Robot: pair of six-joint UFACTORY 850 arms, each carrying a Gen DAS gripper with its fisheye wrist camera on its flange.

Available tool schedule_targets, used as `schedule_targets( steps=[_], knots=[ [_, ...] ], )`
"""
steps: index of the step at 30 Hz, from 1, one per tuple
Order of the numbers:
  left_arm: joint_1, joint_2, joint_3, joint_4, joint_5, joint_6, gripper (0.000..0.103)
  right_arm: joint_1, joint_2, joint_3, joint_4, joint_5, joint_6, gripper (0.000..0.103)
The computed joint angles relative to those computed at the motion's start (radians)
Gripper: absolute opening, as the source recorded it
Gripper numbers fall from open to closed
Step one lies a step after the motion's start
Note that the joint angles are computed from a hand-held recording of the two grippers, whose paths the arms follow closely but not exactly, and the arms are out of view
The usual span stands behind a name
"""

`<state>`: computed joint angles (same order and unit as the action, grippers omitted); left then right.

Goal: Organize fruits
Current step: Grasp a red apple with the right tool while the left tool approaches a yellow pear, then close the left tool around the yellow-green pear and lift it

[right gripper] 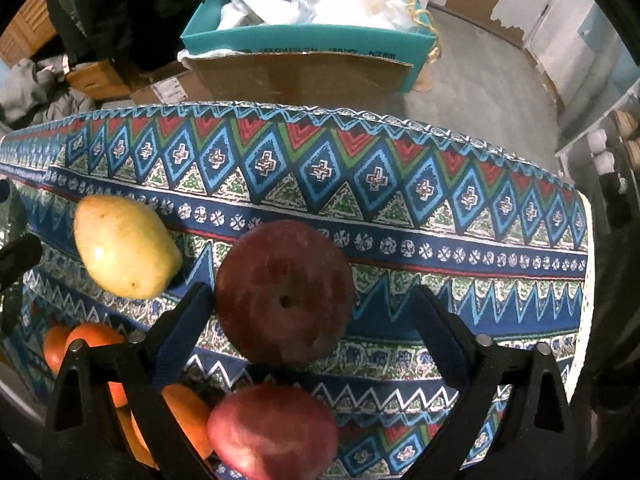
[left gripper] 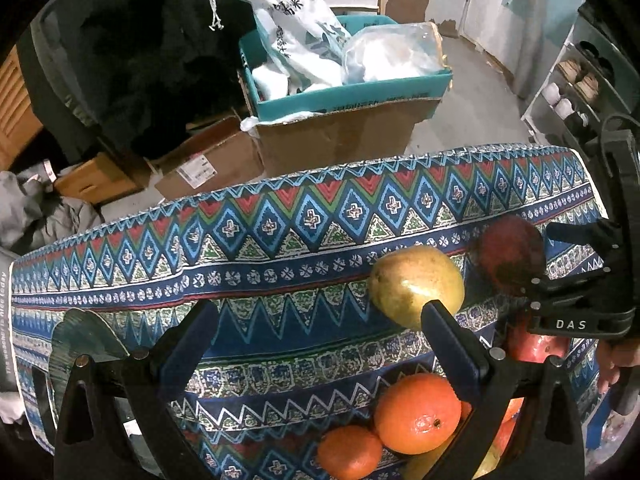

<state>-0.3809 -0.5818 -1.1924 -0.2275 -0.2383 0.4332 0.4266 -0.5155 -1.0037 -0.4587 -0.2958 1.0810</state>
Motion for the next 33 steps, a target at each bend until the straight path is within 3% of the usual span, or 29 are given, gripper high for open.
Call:
schedule_targets(
  steps=[4, 6, 10, 19, 26, 33],
  knots=[
    [-0.002, -0.008, -0.003, 0.017, 0.000, -0.021, 0.102, -0.009, -0.036, -0.030, 0.138, 0.021, -0.151, 0.083],
    [-0.003, -0.012, -0.005, 0.033, -0.004, -0.039, 0.102, -0.009, -0.050, -0.043, 0.162, 0.019, -0.184, 0.073],
    [-0.003, -0.018, -0.012, 0.018, -0.023, -0.033, 0.102, -0.007, -0.066, -0.062, 0.184, 0.018, -0.197, 0.071],
    [-0.043, -0.023, -0.010, -0.001, -0.010, -0.019, 0.102, -0.021, 0.042, 0.053, -0.081, 0.051, 0.140, 0.071],
    [-0.067, -0.061, -0.041, -0.072, -0.048, 0.007, 0.102, -0.037, 0.086, 0.109, -0.173, 0.054, 0.252, 0.071],
    [-0.100, -0.109, -0.075, 0.074, -0.049, -0.137, 0.102, -0.049, 0.108, 0.146, -0.214, 0.077, 0.304, 0.071]
  ],
)
